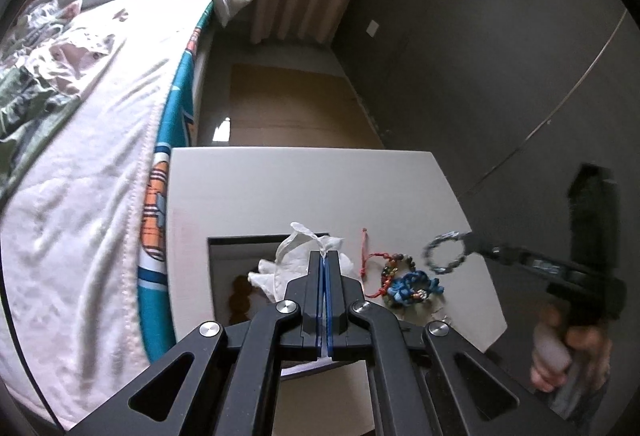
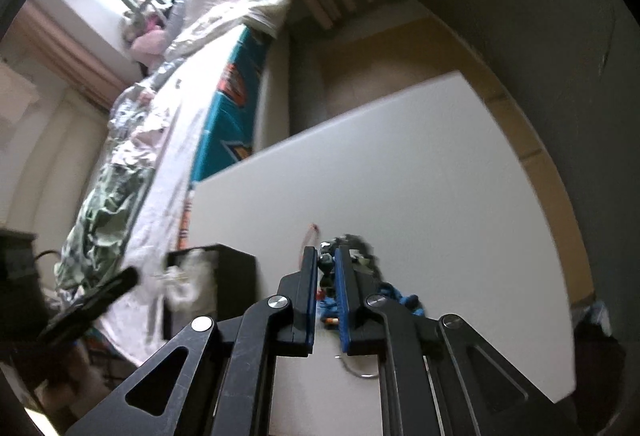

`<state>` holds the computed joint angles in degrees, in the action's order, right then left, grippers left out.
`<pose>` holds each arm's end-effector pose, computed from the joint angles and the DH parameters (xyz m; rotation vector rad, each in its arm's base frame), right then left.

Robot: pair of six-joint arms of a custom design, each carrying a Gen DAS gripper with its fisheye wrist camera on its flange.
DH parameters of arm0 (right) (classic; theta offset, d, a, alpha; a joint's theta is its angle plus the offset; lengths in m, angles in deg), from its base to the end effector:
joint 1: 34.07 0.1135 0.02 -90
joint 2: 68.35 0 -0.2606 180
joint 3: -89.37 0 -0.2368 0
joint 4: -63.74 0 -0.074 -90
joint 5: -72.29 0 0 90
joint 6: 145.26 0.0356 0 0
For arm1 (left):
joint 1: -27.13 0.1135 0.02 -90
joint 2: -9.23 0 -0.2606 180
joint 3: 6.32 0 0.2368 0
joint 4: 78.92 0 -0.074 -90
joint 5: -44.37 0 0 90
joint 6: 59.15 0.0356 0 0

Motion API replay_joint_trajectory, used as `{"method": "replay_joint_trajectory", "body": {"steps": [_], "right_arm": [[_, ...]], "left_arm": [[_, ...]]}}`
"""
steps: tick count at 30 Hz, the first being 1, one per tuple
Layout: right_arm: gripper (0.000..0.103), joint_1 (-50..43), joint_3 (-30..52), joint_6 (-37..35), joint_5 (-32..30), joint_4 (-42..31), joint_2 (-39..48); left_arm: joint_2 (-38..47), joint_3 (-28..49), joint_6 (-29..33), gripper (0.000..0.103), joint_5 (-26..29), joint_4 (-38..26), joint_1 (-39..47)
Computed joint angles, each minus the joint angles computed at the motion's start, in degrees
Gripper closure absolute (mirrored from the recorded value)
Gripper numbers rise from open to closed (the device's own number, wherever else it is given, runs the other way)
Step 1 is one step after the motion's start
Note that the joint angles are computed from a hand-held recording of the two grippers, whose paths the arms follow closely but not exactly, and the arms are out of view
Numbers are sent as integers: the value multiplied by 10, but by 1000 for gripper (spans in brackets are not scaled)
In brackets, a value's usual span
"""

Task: Organize jewelry
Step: 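Lower the white tissue piece into the black box and open the left gripper, then carry the grey-green bead strand over the box and open the right gripper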

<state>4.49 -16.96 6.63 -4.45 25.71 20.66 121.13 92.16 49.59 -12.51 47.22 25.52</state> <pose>0.2465 0.1860 0.2242 0.6053 2.4516 0.4543 0.3869 -0.0303 0.2046 0.6093 2.5197 -0.6835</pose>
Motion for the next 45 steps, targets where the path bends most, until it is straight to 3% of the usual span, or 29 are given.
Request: {"method": "replay_joint_trajectory", "body": {"steps": [3, 5, 6, 7, 9, 20, 32, 34, 36, 37, 40, 45], "right_arm": [[93, 13, 29, -7, 16, -26, -8], [93, 24, 54, -13, 25, -40, -4], [93, 28, 64, -15, 27, -43, 2], [93, 32, 77, -17, 29, -44, 11], [93, 40, 102, -23, 30, -46, 29], [93, 68, 227, -59, 3, -47, 128], [93, 59, 308, -81, -107, 4, 261], [93, 52, 350, -91, -90, -44, 299], [81, 41, 387, -80, -80, -100, 330], [69, 37, 368, -72, -81, -87, 321], [48, 40, 301, -58, -57, -48, 273], [48, 45, 232, -39, -28, -41, 206]], "left_arm": [[28, 21, -11, 102, 0, -12, -4], [56, 50, -12, 93, -12, -45, -6], [66, 57, -14, 78, -10, -54, -4], [71, 59, -15, 53, -4, -58, 0], [64, 47, -20, 28, 6, -48, 11], [58, 71, 1, 27, 36, -76, 76], [71, 108, 18, 27, 50, -101, 136], [73, 113, 19, 27, 49, -105, 142], [75, 118, 23, 27, 50, -113, 146], [74, 118, 24, 27, 51, -113, 146], [68, 112, 29, 27, 51, -110, 145], [62, 102, 26, 27, 50, -104, 131]]}}
